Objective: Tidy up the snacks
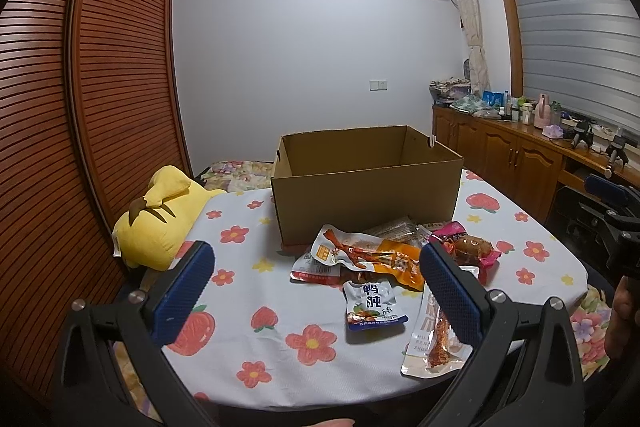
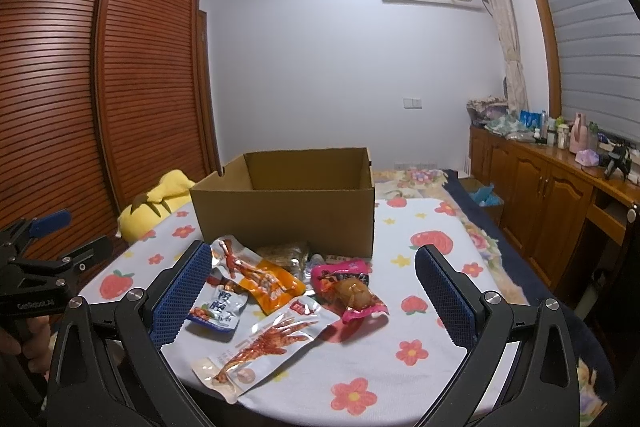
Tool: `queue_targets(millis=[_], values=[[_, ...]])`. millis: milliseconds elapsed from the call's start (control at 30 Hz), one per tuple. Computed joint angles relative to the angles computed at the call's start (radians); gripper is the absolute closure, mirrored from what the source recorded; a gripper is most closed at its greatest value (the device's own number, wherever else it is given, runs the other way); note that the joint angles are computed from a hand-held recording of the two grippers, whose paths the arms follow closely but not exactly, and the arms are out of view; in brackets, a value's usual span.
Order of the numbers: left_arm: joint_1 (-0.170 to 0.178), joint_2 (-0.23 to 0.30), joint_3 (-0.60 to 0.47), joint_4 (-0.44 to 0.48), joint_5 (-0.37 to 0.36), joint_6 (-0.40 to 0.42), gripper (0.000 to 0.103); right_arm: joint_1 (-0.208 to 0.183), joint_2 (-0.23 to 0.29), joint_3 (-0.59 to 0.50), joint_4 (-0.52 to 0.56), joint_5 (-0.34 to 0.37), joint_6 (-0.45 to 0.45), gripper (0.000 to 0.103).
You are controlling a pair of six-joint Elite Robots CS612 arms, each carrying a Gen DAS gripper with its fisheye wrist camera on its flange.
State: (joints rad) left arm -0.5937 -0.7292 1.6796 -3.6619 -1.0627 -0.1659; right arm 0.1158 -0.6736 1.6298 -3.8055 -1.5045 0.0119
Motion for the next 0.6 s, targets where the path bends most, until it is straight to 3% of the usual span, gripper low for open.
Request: queue_targets(millis=[600], values=[[0.002, -0.005, 0.002, 0.000, -0.006, 0.001, 0.000, 0.000, -0.001, 0.000, -0.001, 0.000, -0.001, 0.000]])
